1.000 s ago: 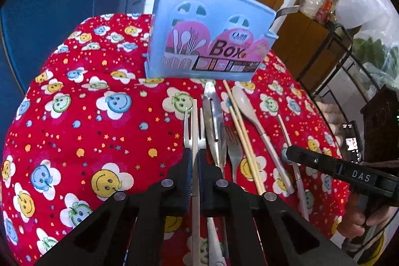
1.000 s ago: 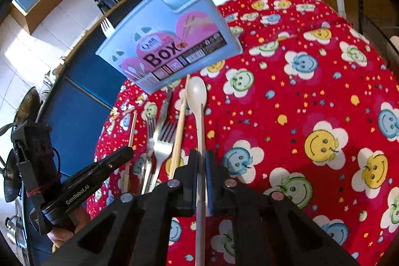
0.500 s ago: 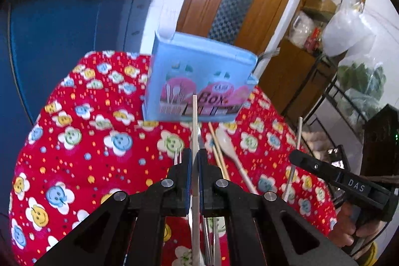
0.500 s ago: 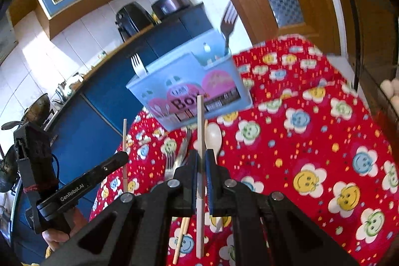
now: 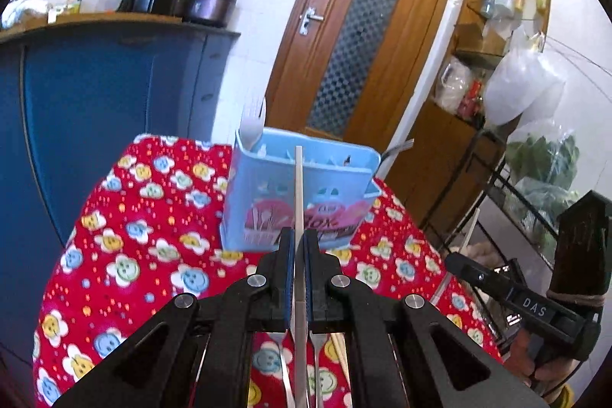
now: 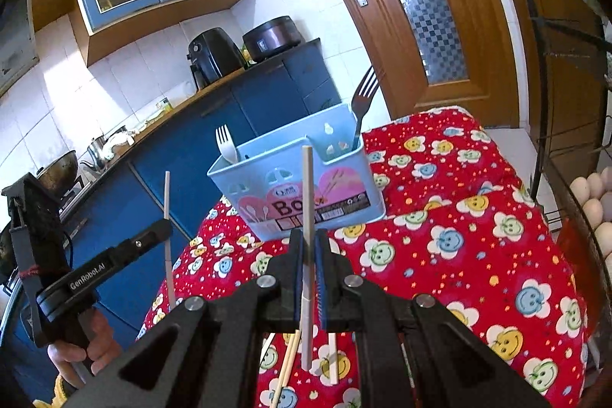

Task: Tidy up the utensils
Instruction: 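Lift both chopsticks and carry them above the blue holder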

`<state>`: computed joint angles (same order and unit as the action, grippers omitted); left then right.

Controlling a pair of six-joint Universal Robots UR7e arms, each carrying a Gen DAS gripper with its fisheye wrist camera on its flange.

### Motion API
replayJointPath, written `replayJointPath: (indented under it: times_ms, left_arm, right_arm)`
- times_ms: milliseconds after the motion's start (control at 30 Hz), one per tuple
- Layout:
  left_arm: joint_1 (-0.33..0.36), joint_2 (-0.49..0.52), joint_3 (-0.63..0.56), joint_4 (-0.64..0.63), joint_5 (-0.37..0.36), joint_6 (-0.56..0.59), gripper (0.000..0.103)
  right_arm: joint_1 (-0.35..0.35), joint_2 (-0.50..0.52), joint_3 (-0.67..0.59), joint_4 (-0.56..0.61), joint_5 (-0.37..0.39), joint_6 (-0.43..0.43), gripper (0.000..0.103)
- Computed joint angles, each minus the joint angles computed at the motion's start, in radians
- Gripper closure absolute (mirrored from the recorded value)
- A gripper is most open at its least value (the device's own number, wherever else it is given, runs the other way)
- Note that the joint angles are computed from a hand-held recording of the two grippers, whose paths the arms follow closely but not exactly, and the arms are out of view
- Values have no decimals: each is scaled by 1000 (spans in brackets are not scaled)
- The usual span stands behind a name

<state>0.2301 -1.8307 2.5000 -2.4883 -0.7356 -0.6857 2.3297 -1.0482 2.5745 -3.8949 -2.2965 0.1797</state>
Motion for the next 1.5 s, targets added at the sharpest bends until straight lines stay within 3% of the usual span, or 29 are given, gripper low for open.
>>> replayJointPath:
  times_ms: [600, 1300, 1500]
  left_arm:
    - [69, 220, -122, -334, 80, 297, 99]
    - [222, 548, -311, -977, 99, 767, 99]
    - [257, 605, -316, -1085, 96, 825, 99]
  right_arm:
    - [-30, -52, -59, 13, 0, -125, 96]
    - [-76, -34, -241, 17, -25, -345, 96]
    - [-91, 1, -289, -38, -38, -406, 96]
